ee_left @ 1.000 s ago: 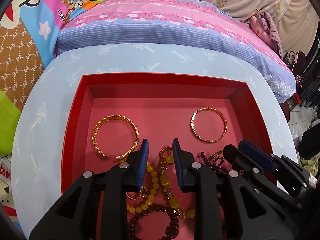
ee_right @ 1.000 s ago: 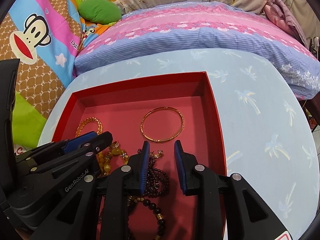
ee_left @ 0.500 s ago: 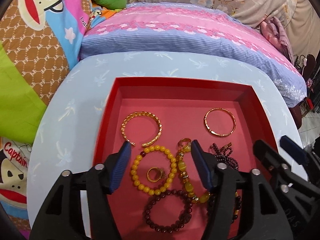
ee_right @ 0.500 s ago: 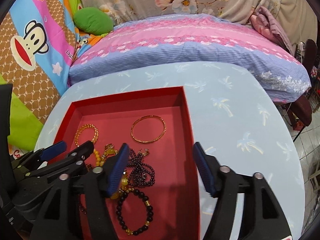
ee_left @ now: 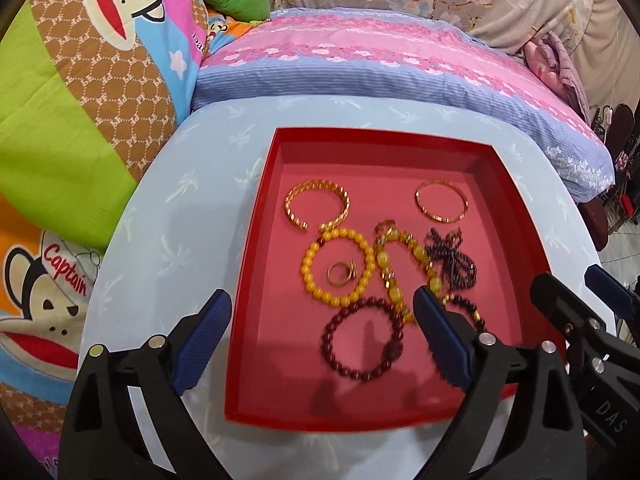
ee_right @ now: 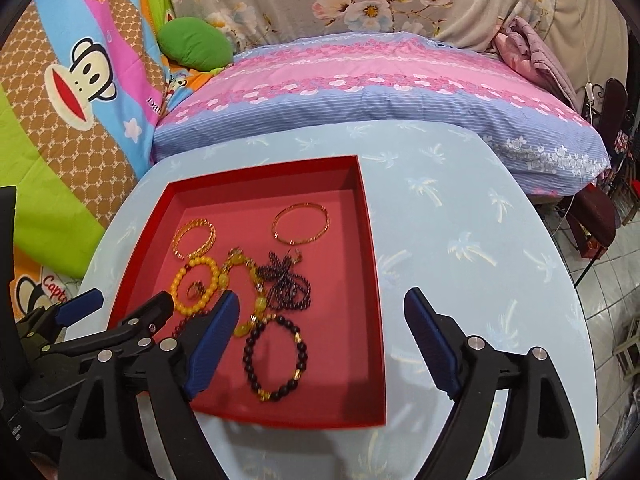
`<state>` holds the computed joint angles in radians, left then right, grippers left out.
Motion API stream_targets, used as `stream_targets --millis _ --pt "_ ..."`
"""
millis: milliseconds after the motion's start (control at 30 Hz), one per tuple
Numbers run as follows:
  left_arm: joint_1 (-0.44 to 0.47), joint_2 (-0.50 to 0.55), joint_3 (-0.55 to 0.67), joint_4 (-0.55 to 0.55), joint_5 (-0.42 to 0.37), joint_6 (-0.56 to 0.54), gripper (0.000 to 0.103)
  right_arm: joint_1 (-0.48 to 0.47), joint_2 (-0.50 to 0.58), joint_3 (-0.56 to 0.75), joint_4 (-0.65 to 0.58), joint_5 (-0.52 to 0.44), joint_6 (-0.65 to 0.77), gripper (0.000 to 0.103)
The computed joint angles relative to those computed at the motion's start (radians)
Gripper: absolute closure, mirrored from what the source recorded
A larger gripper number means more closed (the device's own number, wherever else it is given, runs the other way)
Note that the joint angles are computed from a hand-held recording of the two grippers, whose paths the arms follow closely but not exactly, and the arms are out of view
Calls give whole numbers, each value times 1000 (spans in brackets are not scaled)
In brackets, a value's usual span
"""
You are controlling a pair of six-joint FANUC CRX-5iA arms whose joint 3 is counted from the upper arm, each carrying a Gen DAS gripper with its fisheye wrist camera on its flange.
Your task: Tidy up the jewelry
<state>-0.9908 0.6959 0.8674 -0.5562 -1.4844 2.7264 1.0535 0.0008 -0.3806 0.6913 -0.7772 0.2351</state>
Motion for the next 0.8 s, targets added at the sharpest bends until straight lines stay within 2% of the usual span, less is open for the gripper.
stream_targets --millis 300,533,667,800 --pt "-33 -46 -79 19 0 52 13 57 -50 -45 -27 -23 -5 19" --pt "-54 -54 -96 12 -12 68 13 76 -67 -51 -72 -47 18 18" --pt "-67 -47 -85 3 -32 74 13 88 -74 -63 -57 -58 -2 17" --pt "-74 -46 -84 1 -40 83 13 100 -84 -84 -27 -68 -39 10"
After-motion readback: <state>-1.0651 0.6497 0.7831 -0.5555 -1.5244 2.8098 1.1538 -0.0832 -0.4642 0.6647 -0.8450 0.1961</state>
